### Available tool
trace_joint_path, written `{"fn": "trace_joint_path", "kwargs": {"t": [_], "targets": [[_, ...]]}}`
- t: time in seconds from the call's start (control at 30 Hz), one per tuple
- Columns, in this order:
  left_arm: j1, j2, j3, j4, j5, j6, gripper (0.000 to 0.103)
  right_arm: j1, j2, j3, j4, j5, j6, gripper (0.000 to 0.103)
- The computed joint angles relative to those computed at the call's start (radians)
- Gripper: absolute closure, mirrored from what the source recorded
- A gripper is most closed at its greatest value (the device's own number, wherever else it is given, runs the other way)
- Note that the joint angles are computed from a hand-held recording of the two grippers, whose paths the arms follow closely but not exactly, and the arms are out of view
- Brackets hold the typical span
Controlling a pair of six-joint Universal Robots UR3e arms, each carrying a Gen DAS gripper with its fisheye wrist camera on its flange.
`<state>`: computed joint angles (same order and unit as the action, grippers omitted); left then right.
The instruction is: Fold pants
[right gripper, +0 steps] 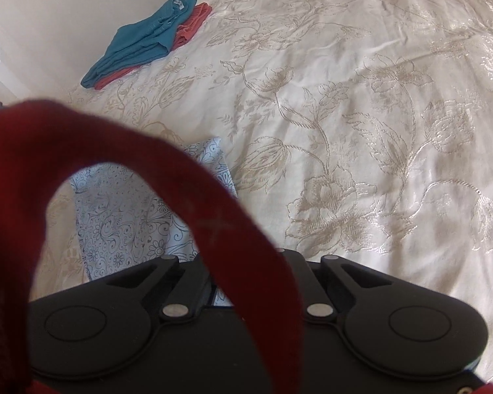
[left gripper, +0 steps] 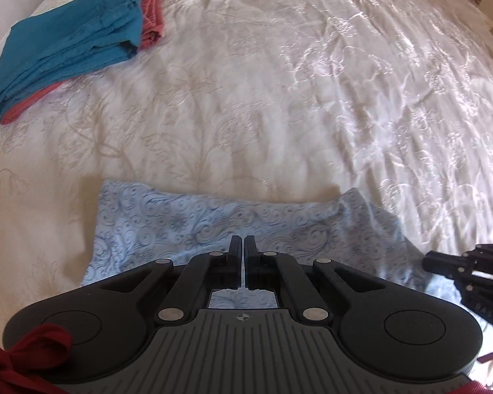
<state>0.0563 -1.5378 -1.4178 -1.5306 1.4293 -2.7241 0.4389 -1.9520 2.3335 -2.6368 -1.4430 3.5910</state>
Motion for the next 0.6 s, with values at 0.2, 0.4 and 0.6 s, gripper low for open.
{"fn": "trace_joint_path", "kwargs": {"t": [0.2,0.4,0.6], "targets": [[-0.140,-0.138,0.125,-0.035,-0.088,-0.138,0.100,0.169,0.047,-0.115,0.026,-0.145,-0.098,0.095],[-0.269,-0.258,0.227,-0.037,-0.101,-0.185,0.100,0.209,0.110,-0.163,0.025,-0.110,-0.177,0.095],[-0.362,-0.354,0.272,-0.008,-0.017,-0.201,0.100,0.160,0.099,-0.132,-0.003,-0.018,-0.177,0.095]]}}
